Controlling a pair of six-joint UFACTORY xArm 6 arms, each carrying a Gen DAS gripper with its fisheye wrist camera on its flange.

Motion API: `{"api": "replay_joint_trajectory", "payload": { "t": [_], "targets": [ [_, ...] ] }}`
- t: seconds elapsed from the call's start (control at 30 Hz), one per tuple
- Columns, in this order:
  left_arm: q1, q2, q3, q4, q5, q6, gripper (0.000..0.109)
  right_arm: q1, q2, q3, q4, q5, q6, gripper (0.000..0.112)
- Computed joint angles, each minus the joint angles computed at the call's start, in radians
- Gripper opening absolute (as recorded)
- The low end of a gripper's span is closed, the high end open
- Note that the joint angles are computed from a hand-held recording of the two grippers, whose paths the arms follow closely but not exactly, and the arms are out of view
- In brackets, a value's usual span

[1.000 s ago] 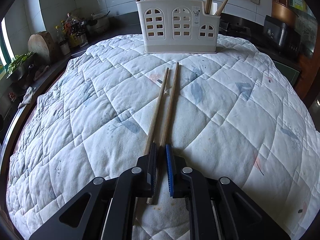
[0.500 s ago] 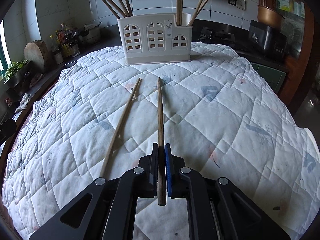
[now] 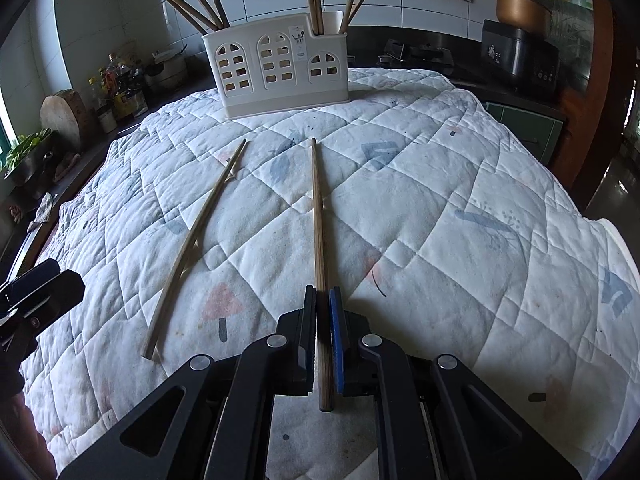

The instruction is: Organize utensils

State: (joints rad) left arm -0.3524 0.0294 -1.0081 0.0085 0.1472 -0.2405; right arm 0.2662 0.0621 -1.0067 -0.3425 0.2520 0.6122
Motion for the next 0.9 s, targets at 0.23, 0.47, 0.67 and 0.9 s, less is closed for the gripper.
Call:
{"api": "replay_joint_trajectory", "payload": {
  "t": [0.23, 0.47, 0.67, 0.9],
  "targets": [
    [-0.033, 0.058, -0.060, -0.077, 0.031, 0.066, 0.078, -0.011, -0.025, 0.030, 0.027, -0.006, -0.024, 0.007],
    [-0.065, 0.133, -0.151, -0.277, 0.087, 0.237, 0.053, -0.031, -0.050, 0.068, 0.092, -0.026, -0.068, 0.008],
    [-0.078, 0.190, -0.214, -0.292, 0.129, 0.241, 0.036, -0.033, -0.054, 0.075, 0.104, -0.030, -0.078, 0.009],
    [-0.077, 0.220, -0.243, -0.062, 0.149, 0.042, 0.030, -0.027, -0.059, 0.078, 0.092, -0.021, -0.070, 0.011]
  ]
}}
